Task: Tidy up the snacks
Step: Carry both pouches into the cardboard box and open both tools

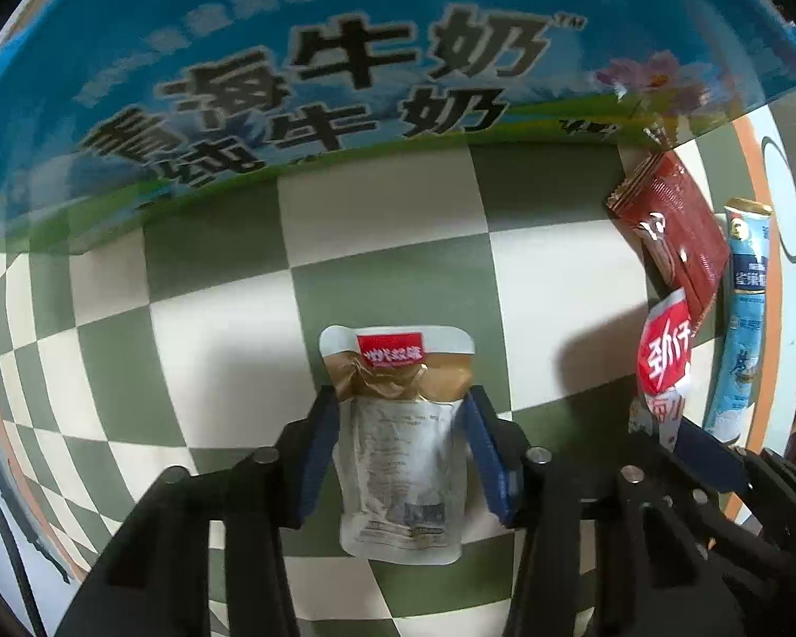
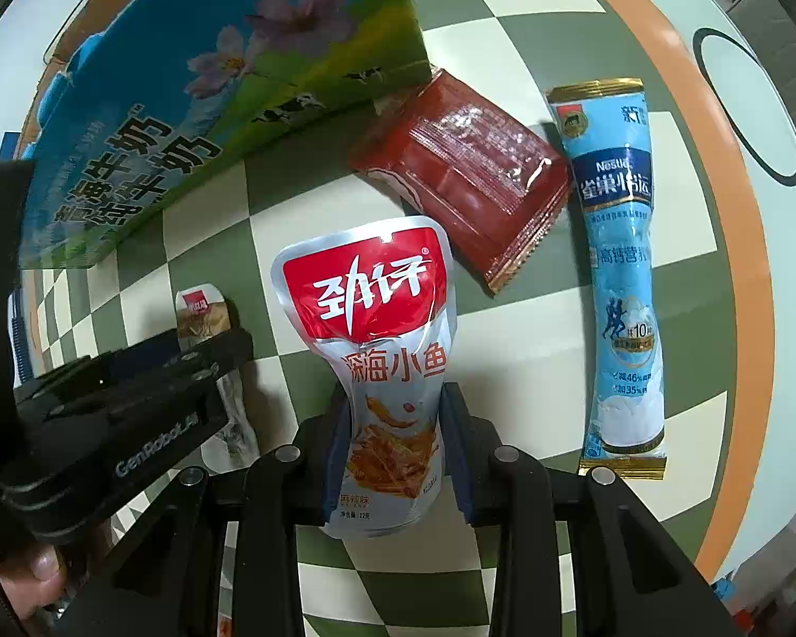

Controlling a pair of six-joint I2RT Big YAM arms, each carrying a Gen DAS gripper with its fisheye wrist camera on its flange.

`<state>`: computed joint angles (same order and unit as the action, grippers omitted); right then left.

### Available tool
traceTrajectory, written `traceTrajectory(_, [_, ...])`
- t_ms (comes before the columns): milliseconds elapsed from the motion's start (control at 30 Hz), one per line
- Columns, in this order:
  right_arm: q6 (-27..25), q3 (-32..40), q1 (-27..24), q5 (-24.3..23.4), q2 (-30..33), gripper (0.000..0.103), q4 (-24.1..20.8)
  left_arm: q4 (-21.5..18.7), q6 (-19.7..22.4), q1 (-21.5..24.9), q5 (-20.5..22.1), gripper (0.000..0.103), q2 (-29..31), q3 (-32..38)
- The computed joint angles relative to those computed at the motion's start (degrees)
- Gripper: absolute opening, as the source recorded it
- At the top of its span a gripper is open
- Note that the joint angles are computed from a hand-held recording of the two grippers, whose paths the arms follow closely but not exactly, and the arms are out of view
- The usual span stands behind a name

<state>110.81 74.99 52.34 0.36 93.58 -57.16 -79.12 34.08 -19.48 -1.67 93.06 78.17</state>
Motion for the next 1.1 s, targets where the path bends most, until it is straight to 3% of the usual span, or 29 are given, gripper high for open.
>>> traceTrajectory(400, [-2.8,0.0,-0.1,0.5,-2.8,0.035,-1.2,-2.6,1.7,4.0,3.5,0.041,-1.4,2.0])
traceTrajectory(667, [-6.7,4.3,-0.1,3.9,-5.3,0.035,-6.2,-5.0,4.4,5.6,8.3,0.041,-4.5,7.1])
traceTrajectory(867, [-9.2,8.5,-0.3,6.8,-7.2,0.035,-11.2,-8.7,4.0,5.7,12.3,0.041,-5.0,12.2])
traceTrajectory(1100, [-12.8,14.8,-1.5,9.7,-7.8,0.035,-15.5,-17.3,2.8,5.9,18.7,0.041,-1.0,24.6])
